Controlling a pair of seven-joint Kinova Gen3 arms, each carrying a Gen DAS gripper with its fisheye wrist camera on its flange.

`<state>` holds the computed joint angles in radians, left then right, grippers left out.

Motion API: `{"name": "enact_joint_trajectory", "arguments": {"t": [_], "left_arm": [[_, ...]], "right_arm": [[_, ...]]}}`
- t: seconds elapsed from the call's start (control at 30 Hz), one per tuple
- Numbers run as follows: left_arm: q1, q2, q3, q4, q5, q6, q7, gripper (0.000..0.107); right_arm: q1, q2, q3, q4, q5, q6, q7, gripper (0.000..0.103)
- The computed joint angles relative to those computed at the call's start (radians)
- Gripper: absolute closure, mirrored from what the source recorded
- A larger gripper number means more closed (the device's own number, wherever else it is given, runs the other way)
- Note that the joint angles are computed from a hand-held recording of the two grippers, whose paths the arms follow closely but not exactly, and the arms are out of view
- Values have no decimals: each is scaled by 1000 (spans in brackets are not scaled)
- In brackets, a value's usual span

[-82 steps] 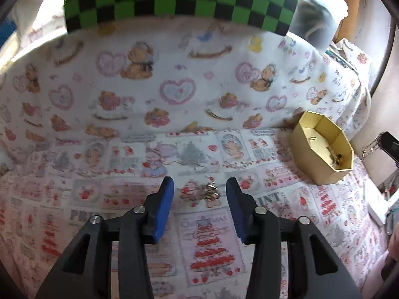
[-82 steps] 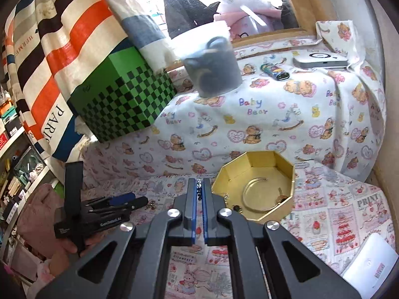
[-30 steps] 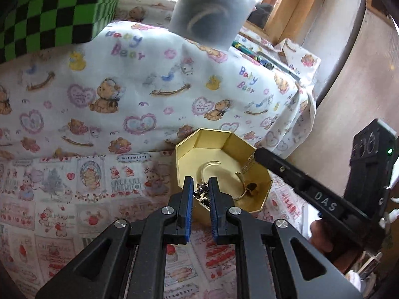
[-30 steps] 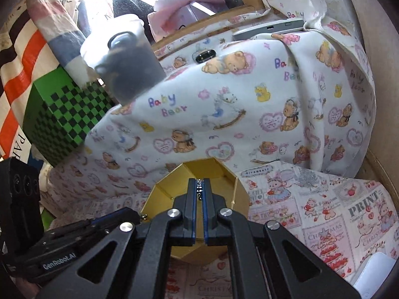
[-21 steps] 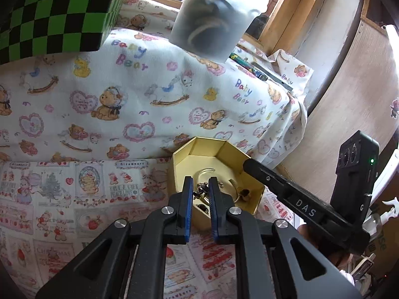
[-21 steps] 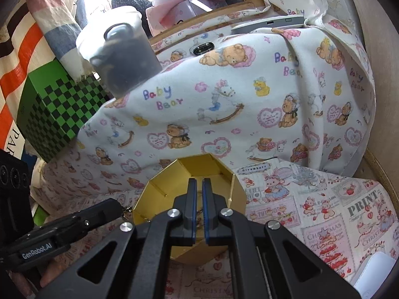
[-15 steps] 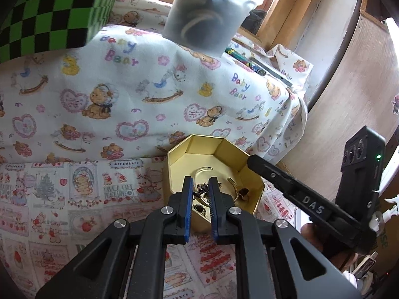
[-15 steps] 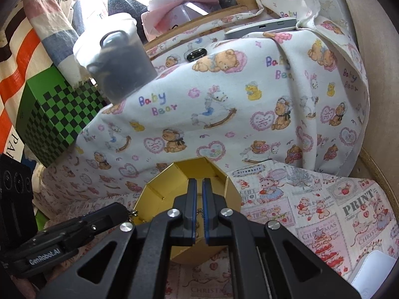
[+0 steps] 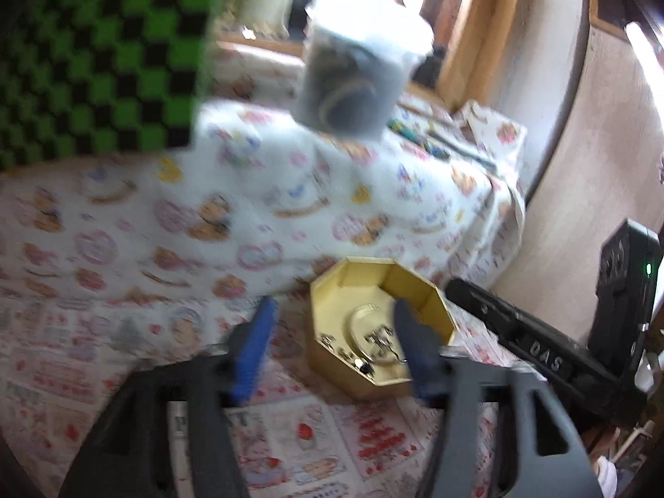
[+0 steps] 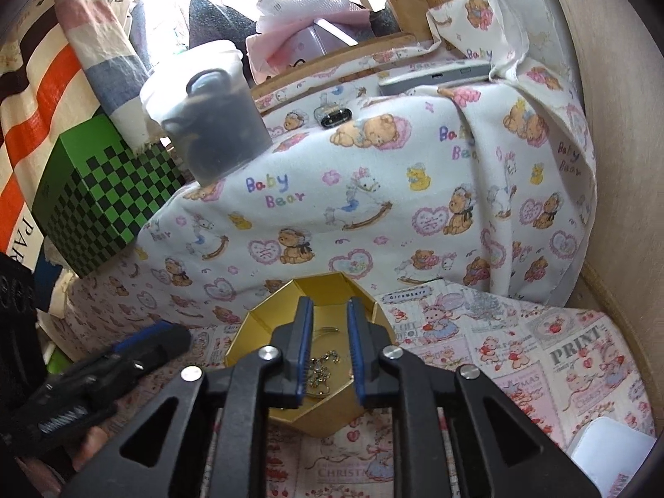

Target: Organize jewelry

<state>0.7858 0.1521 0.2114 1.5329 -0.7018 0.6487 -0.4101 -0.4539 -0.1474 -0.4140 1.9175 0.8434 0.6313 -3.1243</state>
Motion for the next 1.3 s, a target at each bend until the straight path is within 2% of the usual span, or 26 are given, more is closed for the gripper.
{"name": "enact_joint_trajectory", "arguments": {"t": [0.2, 0.33, 0.5, 0.57, 0.67, 0.73, 0.8, 0.83, 0.93, 1.03, 1.1, 1.17, 1.3], "left_arm": [[48, -40, 12, 8, -166, 149, 126, 40], [58, -89, 65, 59, -301, 239, 253, 20], [62, -119, 149, 118, -475, 358, 373, 8], [66, -113, 172, 129, -519, 400, 388, 6], [69, -117, 184, 169, -569, 424, 443, 5], [58, -125, 183, 193, -570, 403, 451, 5], [45, -128, 184, 222, -577, 389, 464, 5], [39, -132, 183, 242, -586, 376, 479, 5], [27, -130, 186, 299, -628, 379, 567, 5], [11, -130, 184, 320, -626, 363, 583, 5], [31, -116, 185, 338, -669, 405, 624, 5], [20, -121, 198, 351, -680, 410, 664, 5], [55, -100, 201, 352, -710, 503, 722, 5]], "right_arm": [[-19, -7, -37, -16, 59, 89, -20, 84], [-44, -11, -67, -23, 123, 147, -53, 76], [-95, -4, -94, -35, 200, 221, -96, 72], [-120, 1, -100, -40, 226, 245, -107, 66], [-166, 29, -118, -48, 289, 304, -136, 51], [-202, 51, -125, -52, 331, 347, -145, 25], [-243, 86, -142, -50, 396, 421, -193, 9], [-264, 104, -147, -47, 425, 458, -228, 5], [-308, 130, -123, -48, 444, 476, -252, 5], [-352, 153, -95, -57, 447, 496, -247, 3], [-389, 168, -82, -60, 465, 533, -246, 2], [-425, 183, -68, -62, 479, 576, -256, 1], [-462, 175, -20, -59, 467, 574, -271, 0]]}}
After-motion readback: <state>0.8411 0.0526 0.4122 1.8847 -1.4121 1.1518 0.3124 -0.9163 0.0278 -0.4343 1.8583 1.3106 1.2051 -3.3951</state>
